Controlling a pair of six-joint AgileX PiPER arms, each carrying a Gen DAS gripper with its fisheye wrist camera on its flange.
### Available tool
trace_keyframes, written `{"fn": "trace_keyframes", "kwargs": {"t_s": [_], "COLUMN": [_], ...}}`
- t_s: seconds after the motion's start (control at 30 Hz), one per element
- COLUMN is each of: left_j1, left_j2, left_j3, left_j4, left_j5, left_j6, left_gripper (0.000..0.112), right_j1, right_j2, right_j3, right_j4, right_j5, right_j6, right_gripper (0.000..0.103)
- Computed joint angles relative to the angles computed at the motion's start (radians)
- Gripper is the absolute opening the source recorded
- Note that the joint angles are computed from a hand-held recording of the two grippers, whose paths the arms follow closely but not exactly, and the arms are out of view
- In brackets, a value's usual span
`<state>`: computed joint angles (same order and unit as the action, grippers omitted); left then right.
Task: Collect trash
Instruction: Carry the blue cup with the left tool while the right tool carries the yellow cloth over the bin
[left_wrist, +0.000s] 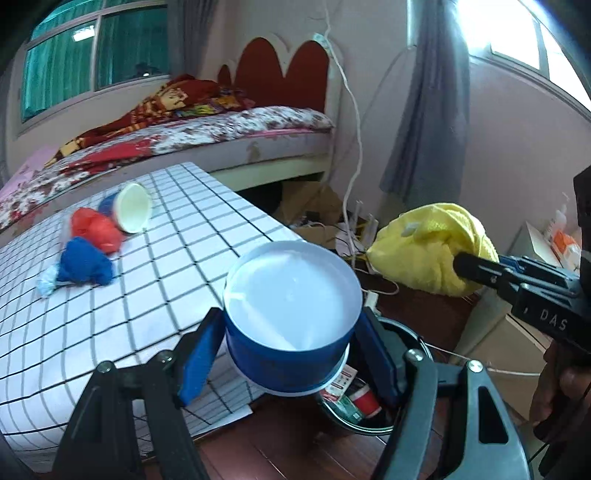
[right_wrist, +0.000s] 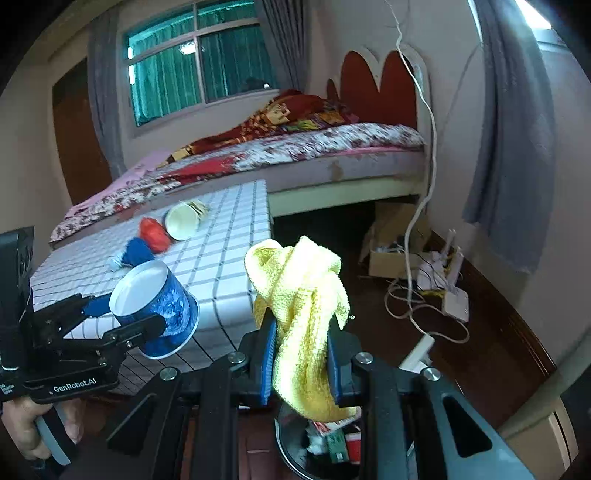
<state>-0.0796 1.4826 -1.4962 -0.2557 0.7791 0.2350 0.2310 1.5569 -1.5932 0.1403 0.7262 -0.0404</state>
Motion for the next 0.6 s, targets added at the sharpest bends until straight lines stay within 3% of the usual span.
{"fn": "trace_keyframes", "kwargs": {"t_s": [0.6], "left_j1": [-0.155], "left_j2": [0.147], "left_j3": [0.019], "left_j4": [-0.061], "left_j5": [0.023], "left_j6": [0.024], "left_gripper": [0.073], "right_j1": [-0.172], "right_j2": [0.010], "right_j3": [0.177], "right_j4": [0.111], "right_j5": [0.032], "right_j6": [-0.153], "right_gripper": [0.026]}}
